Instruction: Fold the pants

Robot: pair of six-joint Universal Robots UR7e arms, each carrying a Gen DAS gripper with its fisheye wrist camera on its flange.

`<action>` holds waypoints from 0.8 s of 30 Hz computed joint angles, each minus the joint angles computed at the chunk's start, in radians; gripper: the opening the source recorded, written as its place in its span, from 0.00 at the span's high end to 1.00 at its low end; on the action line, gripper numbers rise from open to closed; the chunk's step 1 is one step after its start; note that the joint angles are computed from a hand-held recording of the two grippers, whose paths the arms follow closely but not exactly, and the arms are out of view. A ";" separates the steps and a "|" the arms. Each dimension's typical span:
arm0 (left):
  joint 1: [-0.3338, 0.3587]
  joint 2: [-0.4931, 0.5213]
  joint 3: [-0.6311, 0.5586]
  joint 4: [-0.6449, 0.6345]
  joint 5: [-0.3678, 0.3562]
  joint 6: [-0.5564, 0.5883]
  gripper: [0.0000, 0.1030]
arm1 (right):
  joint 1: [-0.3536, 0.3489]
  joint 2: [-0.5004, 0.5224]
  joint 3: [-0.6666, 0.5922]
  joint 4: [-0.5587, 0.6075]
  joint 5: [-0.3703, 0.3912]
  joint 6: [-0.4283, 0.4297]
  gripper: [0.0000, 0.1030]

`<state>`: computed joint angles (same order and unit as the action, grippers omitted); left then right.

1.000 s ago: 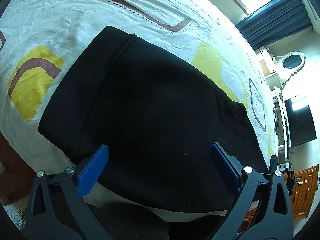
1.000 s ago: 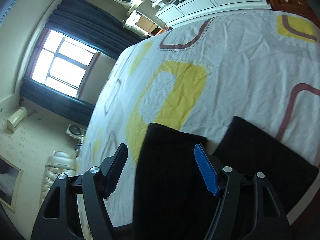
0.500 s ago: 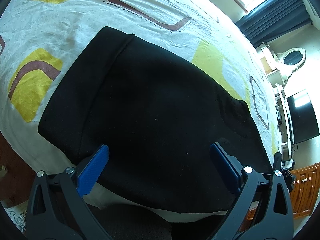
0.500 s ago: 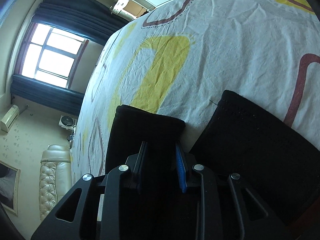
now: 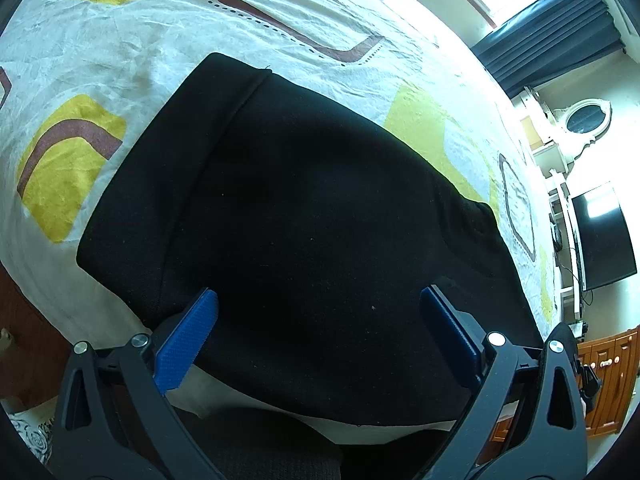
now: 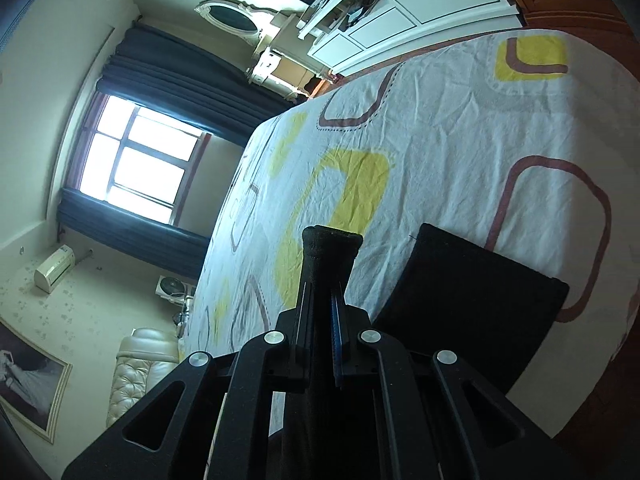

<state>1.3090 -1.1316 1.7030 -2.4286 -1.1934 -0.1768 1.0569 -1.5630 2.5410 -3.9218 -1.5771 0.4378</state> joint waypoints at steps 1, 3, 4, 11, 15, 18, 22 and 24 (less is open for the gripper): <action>0.001 -0.002 0.001 0.001 0.000 0.000 0.03 | -0.022 -0.012 0.030 -0.024 -0.001 0.016 0.93; 0.000 -0.004 0.003 0.001 -0.001 -0.003 0.03 | -0.101 -0.021 0.094 -0.064 0.042 0.064 0.93; 0.000 -0.005 0.003 0.002 -0.002 -0.004 0.03 | -0.145 -0.016 0.121 -0.078 0.071 0.087 0.93; 0.001 -0.010 0.010 -0.007 -0.002 0.004 0.03 | -0.285 0.128 0.193 -0.262 0.199 0.142 0.93; -0.009 -0.010 0.022 -0.019 0.025 0.026 0.03 | -0.297 0.122 0.180 -0.227 0.238 0.127 0.90; -0.017 -0.011 0.033 -0.033 0.042 0.039 0.03 | -0.229 0.079 0.170 -0.206 0.096 0.093 0.93; -0.025 -0.021 0.050 -0.046 0.036 0.047 0.03 | -0.252 0.046 0.179 -0.155 0.049 0.074 0.94; -0.028 -0.020 0.052 -0.048 0.045 0.055 0.03 | -0.293 0.051 0.192 -0.172 0.112 0.060 0.93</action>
<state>1.2805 -1.1512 1.7546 -2.4765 -1.1484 -0.1214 0.7634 -1.5120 2.7329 -4.0938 -1.4649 0.4983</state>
